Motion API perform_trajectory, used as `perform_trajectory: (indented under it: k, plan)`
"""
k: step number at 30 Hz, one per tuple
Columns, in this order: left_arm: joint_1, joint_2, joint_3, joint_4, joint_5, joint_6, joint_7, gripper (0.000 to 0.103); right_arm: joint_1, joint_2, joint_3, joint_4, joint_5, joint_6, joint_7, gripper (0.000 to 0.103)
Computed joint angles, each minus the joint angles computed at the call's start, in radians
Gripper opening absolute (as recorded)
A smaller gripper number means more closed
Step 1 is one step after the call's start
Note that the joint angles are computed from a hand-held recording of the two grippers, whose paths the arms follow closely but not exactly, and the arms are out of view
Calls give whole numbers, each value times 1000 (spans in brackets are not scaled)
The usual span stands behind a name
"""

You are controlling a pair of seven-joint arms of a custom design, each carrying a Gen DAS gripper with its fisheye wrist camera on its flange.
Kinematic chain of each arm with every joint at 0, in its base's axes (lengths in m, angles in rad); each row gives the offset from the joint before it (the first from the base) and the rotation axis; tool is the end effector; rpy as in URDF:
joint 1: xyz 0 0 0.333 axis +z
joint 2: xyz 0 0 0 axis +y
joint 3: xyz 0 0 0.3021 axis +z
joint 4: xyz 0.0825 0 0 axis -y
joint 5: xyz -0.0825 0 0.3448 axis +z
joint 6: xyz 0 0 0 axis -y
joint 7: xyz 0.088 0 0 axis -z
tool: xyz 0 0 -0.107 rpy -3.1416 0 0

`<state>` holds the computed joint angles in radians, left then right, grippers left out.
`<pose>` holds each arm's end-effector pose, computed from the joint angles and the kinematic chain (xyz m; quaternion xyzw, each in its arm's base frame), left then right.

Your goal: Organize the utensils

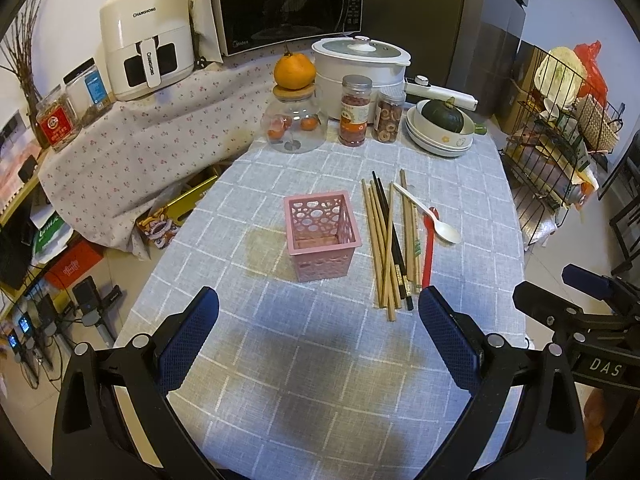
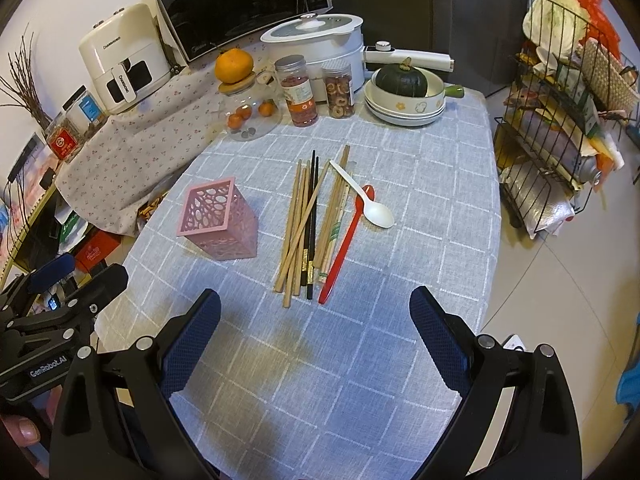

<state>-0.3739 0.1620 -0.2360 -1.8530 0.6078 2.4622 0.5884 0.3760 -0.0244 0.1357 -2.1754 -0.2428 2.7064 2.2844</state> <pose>0.4972 -0.3390 0.4881 -0.6706 0.6751 -0.2191 0.2158 0.4660 0.2718 0.4715 -0.6748 0.6813 -0.1263 0.2539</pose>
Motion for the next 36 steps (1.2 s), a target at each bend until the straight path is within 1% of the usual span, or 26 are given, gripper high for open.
perform_trajectory:
  k: [10, 16, 18, 21, 24, 25, 27, 28, 31, 32, 35, 36]
  plan:
    - [1, 2, -1, -3, -8, 12, 10, 96, -3, 4, -4, 1, -10, -2, 22, 93]
    - [10, -7, 4, -13, -21, 31, 4, 96, -6, 10, -9, 4, 10, 5, 11, 93]
    - [15, -6, 3, -12, -34, 37, 11, 96, -8, 16, -13, 5, 42, 12, -11, 93]
    - [18, -3, 2, -8, -44, 45, 24, 96, -19, 27, -27, 5, 164, 26, -78, 93]
    - [26, 6, 1, 2, -72, 67, 48, 94, -41, 38, -45, -5, 360, 50, -151, 93]
    - [27, 10, 1, 7, -80, 71, 54, 92, -52, 46, -54, -7, 406, 48, -136, 93]
    - [28, 29, 1, 32, -96, 71, 75, 91, -65, 62, -63, -8, 445, 38, -102, 93]
    - [27, 47, 0, 59, -105, 59, 94, 91, -72, 74, -64, -5, 486, 38, -110, 93]
    - [16, 106, 2, 143, -123, 16, 137, 90, -97, 126, -50, 12, 716, 37, -219, 92]
    - [17, 125, 0, 169, -146, 5, 160, 90, -99, 138, -47, 17, 752, 37, -237, 92]
    - [18, 193, -9, 271, -220, -40, 234, 89, -109, 199, -35, 60, 852, 34, -277, 84]
    - [15, 227, -10, 326, -242, -67, 261, 89, -116, 225, -28, 77, 896, 44, -297, 78]
